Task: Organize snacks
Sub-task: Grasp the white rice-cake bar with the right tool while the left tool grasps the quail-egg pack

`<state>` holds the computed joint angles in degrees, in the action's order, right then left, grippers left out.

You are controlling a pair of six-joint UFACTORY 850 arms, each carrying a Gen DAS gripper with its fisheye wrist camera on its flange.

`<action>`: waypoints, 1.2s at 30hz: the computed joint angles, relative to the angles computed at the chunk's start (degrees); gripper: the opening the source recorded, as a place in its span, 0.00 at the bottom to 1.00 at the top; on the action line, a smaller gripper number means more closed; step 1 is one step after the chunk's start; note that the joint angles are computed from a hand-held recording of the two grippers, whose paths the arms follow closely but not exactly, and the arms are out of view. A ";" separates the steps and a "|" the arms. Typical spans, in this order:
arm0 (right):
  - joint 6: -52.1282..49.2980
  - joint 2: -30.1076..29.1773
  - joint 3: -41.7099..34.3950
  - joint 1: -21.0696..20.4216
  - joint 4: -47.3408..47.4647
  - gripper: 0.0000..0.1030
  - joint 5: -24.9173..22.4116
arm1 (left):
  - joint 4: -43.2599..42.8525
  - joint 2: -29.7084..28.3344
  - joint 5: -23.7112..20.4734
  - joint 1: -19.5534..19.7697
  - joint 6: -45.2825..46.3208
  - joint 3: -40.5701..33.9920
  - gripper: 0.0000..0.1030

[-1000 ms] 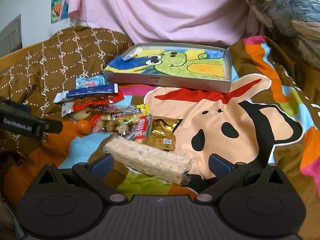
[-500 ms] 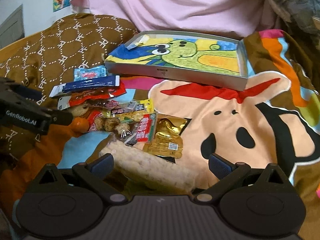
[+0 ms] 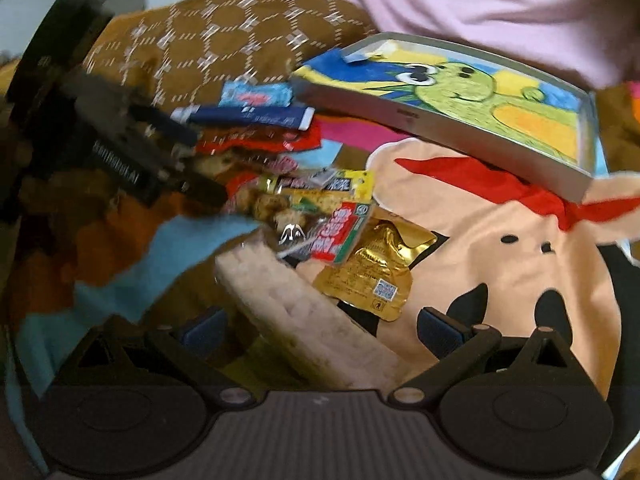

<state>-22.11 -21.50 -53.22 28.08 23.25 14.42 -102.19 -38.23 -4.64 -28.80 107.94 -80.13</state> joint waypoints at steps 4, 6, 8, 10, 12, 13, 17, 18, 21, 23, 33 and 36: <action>-9.77 -0.61 -0.14 0.86 6.93 0.97 1.12 | -5.57 -0.31 -1.16 0.44 6.22 -0.09 0.99; -9.37 -0.96 -0.50 0.94 6.51 0.91 0.92 | 2.73 -0.65 -2.54 0.71 -1.30 -0.57 0.99; -8.65 -1.27 -0.95 0.91 5.82 0.86 0.50 | 4.71 -0.86 -3.61 0.76 -2.02 -0.80 0.99; -7.98 -1.58 -1.35 0.85 4.76 0.81 0.02 | 1.36 -0.96 -4.48 0.72 3.09 -0.71 0.99; -6.64 -1.88 -1.87 0.62 3.14 0.75 -1.16 | 2.41 -1.32 -5.82 0.87 3.86 -1.08 0.99; -7.03 -2.01 -2.09 0.58 3.64 0.71 -1.75 | 4.14 -1.59 -6.64 1.00 2.85 -1.45 0.99; -12.86 -1.57 -1.39 1.11 11.22 0.57 -0.30 | 17.93 -3.54 -12.62 2.21 -8.15 -4.41 0.98; -15.50 -1.36 -1.11 1.35 15.40 0.54 0.79 | 21.83 -4.27 -14.70 2.60 -11.10 -5.53 0.98; -20.10 -1.05 -0.75 1.93 26.13 0.39 4.17 | 25.71 -5.79 -19.52 3.39 -10.01 -7.64 0.98; -20.26 -1.06 -0.63 2.00 31.10 0.36 5.97 | 28.10 -6.64 -21.56 3.65 -9.23 -8.89 0.98; -10.77 -1.10 -0.27 0.62 28.04 0.36 6.04 | 42.54 -13.23 -34.83 5.16 -16.55 -20.66 0.96; -9.76 -1.04 -0.02 1.01 28.16 0.36 6.42 | 43.17 -14.15 -39.32 5.57 -17.30 -22.42 0.93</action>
